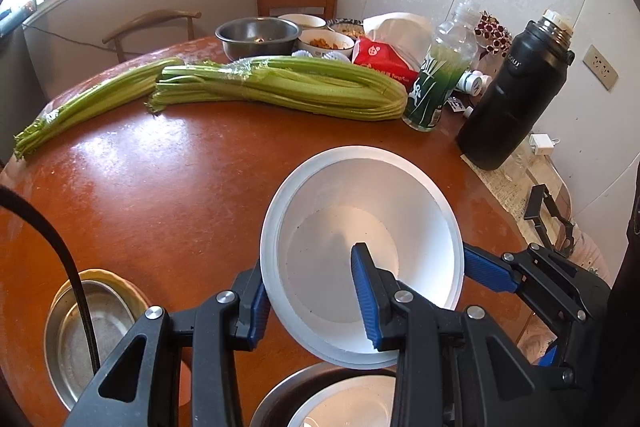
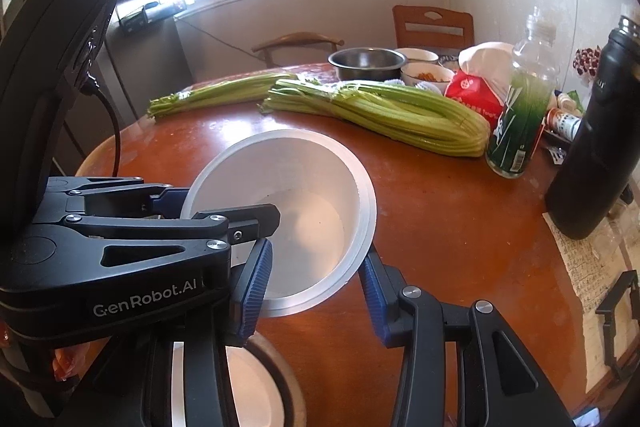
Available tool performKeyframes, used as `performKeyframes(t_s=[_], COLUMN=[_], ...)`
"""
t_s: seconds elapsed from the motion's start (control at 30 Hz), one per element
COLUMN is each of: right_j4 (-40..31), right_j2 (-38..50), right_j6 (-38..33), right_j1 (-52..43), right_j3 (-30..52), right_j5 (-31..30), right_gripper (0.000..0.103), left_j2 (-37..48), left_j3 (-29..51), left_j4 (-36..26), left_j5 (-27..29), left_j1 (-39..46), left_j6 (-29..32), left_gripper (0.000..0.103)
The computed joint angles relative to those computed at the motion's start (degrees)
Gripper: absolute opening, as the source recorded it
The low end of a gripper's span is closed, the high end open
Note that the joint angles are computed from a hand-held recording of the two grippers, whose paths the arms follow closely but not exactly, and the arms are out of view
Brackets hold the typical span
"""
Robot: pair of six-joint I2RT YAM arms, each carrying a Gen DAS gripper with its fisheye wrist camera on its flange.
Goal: Organize plates and bowls
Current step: 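Carry the red-and-white bowl with the left gripper over the steel bowl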
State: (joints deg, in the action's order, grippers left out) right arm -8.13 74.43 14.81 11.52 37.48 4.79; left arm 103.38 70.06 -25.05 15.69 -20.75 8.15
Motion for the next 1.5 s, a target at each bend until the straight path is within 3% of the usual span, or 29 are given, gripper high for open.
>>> performKeyframes(t_s=[0.97,1.5], right_j4=[-10.4,-12.6], right_j2=[-19.6,-26.2], right_j6=[3.6,7.2], right_j1=[13.7,20.4], right_j3=[-3.8,-9.0], right_j5=[9.5,13.7], right_gripper=[0.047,0.047], left_j2=[-23.8,-31.2], left_j3=[-16.4,-24.8], left_j4=[0.9,2.3], left_j5=[-1.2,-1.4], left_j1=[1.7,1.8], left_j6=[-0.8,-1.1], left_gripper=[0.038,0.038])
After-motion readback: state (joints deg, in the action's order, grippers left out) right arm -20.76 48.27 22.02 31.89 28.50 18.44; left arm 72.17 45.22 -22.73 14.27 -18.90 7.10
